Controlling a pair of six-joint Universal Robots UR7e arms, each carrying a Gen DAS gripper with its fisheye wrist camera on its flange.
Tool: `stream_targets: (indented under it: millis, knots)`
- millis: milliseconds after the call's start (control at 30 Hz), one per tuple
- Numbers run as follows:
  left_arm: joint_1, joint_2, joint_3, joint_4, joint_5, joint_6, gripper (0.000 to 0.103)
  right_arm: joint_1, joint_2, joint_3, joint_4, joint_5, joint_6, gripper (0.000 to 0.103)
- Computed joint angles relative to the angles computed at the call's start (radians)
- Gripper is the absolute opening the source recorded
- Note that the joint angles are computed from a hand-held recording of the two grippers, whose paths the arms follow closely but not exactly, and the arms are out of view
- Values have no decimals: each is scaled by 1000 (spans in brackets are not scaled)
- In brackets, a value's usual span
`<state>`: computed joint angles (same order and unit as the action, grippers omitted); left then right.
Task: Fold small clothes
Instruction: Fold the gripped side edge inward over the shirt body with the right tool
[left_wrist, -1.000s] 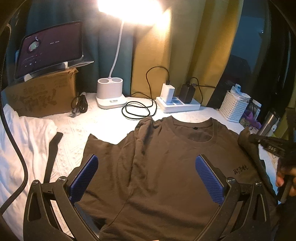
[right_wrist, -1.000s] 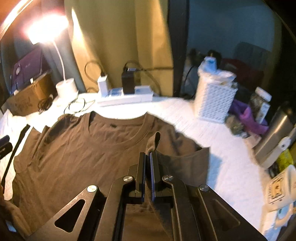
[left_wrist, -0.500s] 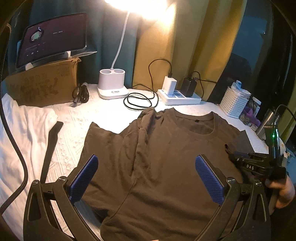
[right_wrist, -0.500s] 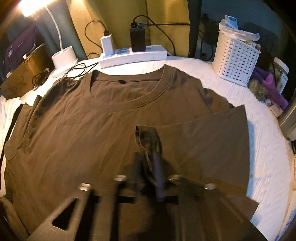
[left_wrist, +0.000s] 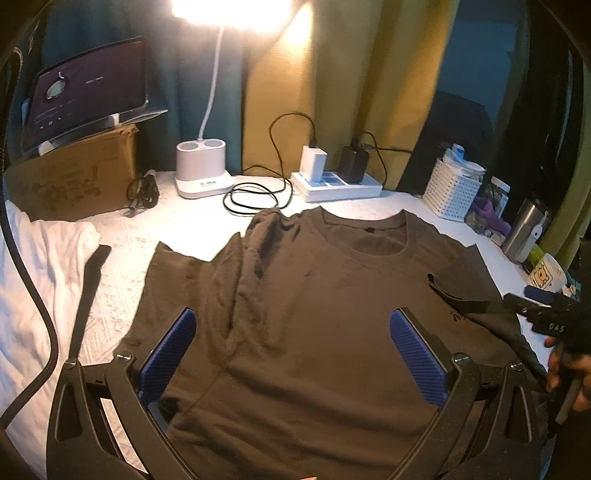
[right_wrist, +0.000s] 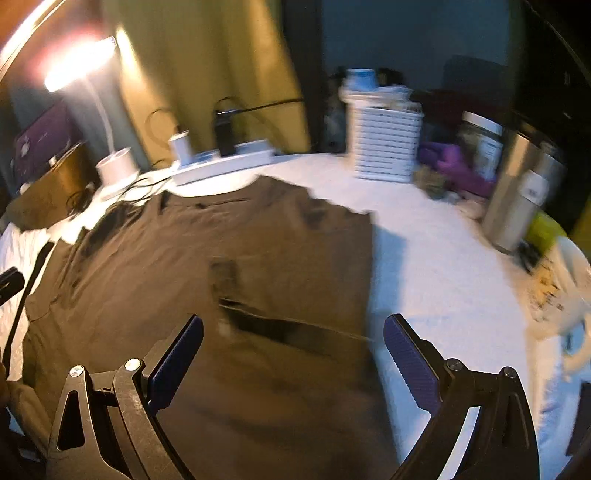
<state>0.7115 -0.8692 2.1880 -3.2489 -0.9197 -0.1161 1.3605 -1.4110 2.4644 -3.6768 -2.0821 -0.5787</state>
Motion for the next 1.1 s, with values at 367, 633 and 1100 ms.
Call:
stream_targets:
  millis: [367,633,1100]
  knots:
    - [-33,24,-4,46,15,-31,103,-167,-116,44,133,180,20,54]
    - [-18,0,16,71,30,-74,103,-89,-32,27,111,113,-60,13]
    - [64,-79,62,76,48,-68,103,22,77,72,97,9,-33,10]
